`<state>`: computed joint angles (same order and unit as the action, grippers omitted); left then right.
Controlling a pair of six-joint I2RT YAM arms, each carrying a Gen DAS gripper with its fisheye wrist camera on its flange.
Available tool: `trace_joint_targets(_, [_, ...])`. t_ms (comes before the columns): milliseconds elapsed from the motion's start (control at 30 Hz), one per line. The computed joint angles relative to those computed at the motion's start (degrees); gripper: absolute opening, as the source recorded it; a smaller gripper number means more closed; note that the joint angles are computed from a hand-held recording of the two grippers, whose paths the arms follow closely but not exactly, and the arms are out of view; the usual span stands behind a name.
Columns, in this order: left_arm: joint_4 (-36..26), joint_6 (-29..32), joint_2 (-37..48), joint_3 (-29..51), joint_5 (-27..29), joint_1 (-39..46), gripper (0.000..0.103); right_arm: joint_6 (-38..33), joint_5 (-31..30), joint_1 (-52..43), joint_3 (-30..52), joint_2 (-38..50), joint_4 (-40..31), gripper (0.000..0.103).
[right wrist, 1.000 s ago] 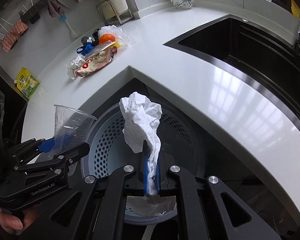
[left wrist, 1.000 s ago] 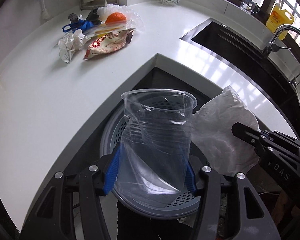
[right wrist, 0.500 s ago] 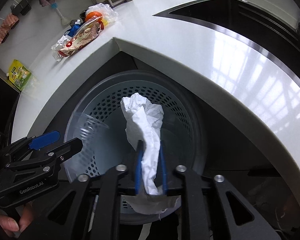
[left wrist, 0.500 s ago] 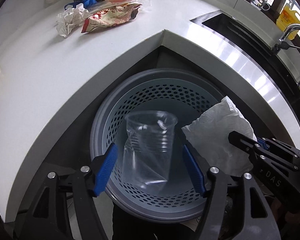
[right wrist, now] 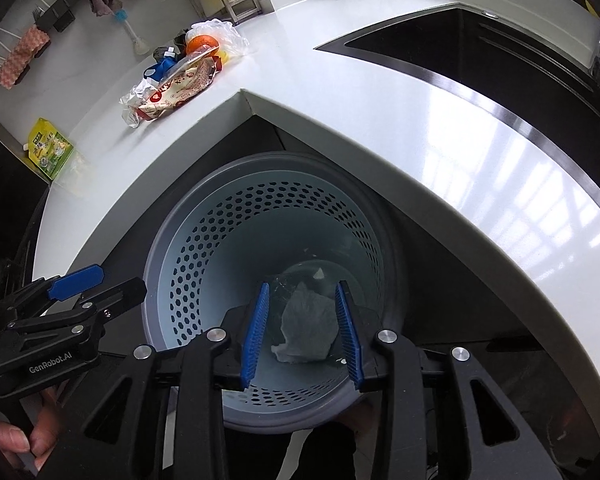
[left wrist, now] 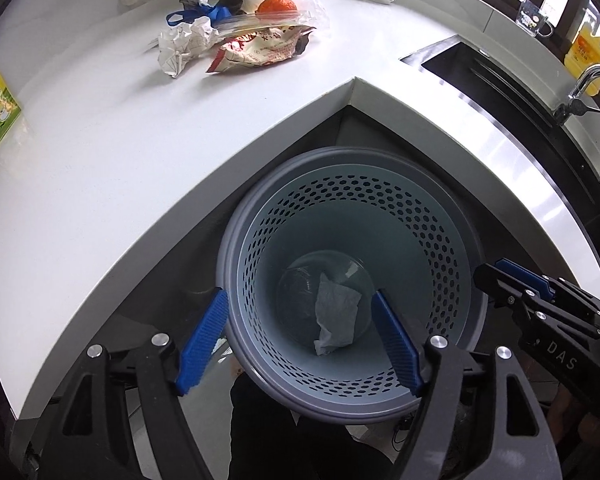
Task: Collect trash
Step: 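Move both tools back to the trash pile on the counter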
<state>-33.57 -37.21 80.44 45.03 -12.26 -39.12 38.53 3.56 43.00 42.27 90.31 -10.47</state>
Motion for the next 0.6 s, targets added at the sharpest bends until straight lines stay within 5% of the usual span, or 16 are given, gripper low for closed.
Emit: trace_joint_targets(600, [-9.9,3.9,-6.6,10.5,-4.5,6.2,0.077,-4.3,-1.5,-1.9,9.5,-3.8,-7.7,0.038])
